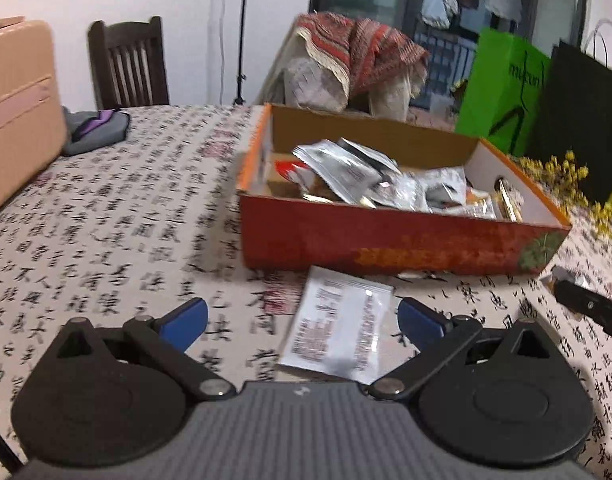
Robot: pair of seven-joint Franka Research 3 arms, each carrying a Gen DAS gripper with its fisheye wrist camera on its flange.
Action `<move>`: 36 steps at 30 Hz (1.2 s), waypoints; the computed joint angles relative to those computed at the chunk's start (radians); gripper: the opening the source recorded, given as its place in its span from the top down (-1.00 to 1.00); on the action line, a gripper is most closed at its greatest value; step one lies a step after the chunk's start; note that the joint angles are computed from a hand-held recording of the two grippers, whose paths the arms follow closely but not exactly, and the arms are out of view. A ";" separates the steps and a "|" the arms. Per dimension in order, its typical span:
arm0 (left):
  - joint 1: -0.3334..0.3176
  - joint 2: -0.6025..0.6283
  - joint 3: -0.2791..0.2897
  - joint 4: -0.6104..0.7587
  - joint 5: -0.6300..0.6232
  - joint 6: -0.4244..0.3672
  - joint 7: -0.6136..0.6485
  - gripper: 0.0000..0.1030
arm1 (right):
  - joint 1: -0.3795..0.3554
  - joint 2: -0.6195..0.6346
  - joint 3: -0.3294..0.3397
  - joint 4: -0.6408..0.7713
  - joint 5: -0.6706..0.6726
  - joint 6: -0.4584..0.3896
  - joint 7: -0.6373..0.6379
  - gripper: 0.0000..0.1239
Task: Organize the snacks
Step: 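Grasp a white packet with the right gripper while the left grasps another white packet, then carry both held white packets over the box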
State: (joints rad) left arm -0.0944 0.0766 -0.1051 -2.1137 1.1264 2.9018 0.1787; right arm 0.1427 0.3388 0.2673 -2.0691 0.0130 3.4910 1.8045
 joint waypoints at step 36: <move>-0.023 -0.009 0.011 0.034 0.330 0.036 -0.281 0.15 | 0.167 -0.007 -0.121 -0.007 0.171 0.061 -0.197 0.30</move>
State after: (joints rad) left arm -0.1171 0.0677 -0.0945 -2.0795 1.4565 2.9382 -0.1019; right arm 0.3098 0.3318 0.1465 -2.0764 0.1840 3.5519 1.6079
